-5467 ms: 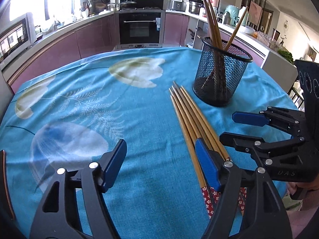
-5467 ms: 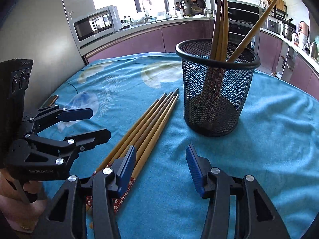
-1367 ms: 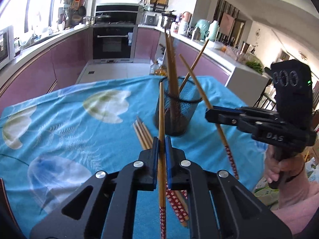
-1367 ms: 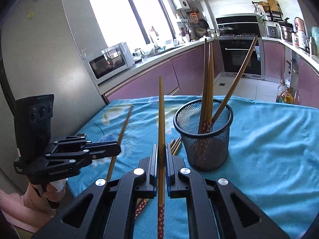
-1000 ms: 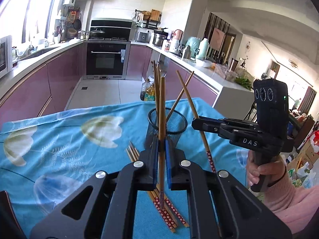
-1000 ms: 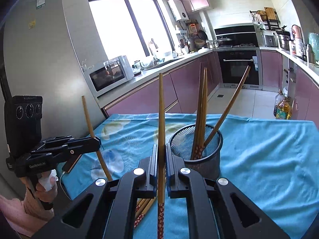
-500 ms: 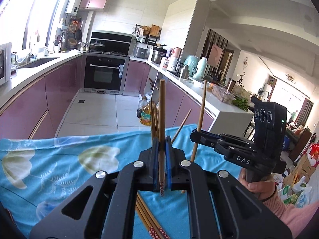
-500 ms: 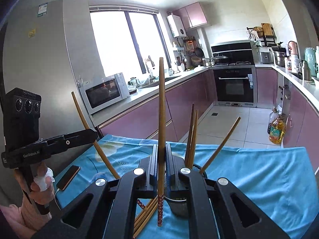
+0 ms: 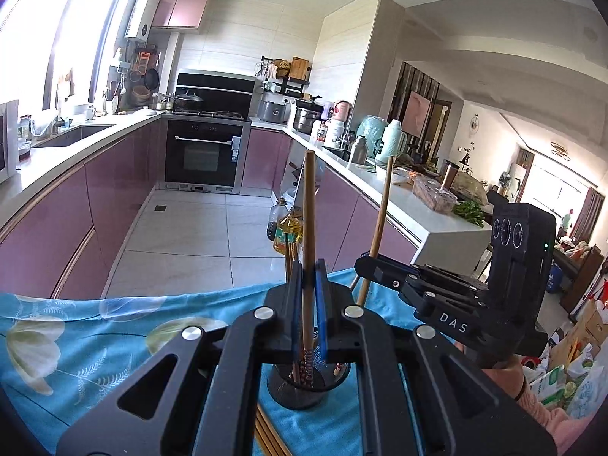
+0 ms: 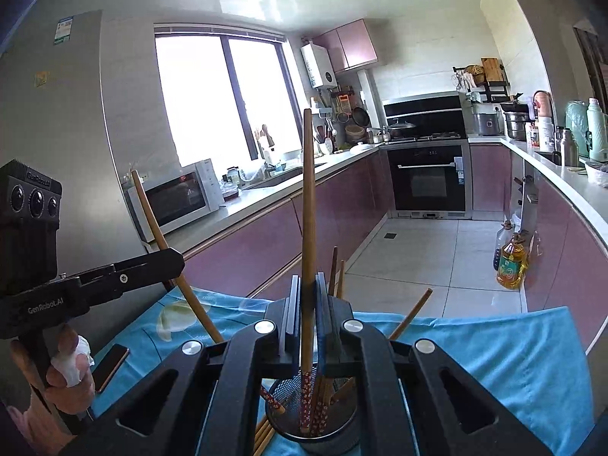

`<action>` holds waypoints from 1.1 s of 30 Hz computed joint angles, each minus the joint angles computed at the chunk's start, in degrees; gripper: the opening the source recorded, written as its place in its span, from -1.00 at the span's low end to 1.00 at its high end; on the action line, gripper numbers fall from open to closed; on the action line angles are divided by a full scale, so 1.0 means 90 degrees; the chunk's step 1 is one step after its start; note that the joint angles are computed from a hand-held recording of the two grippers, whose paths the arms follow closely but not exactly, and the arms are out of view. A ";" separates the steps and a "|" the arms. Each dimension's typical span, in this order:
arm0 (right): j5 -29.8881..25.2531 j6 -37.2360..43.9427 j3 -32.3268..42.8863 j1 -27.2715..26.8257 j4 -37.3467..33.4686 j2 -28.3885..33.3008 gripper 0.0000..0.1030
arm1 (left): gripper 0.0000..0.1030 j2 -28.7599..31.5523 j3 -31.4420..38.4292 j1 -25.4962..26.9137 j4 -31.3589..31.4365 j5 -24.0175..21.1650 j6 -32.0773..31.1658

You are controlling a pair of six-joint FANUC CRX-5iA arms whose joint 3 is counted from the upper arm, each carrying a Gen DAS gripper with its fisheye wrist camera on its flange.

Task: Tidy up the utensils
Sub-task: 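Lower the left tool's chopstick into the cup while the right tool lowers its own, then open both tools and move them back over the chopstick pile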

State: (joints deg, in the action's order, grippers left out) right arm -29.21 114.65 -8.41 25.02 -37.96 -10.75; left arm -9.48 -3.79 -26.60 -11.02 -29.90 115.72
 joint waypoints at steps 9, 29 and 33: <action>-0.0034 -0.0713 -0.0089 0.0265 0.0764 0.0352 -0.88 | -0.86 0.0664 0.0496 -0.0100 -0.0100 -0.0724 -0.0269; -0.0320 -0.1868 -0.0191 0.0624 0.1968 0.0664 -0.86 | -0.85 0.1468 0.0637 0.0339 0.0712 -0.0974 -0.1021; -0.0123 -0.2064 -0.0353 0.0731 0.2187 0.0540 -0.78 | -0.82 0.1452 0.0567 0.0342 0.0602 -0.0907 -0.0873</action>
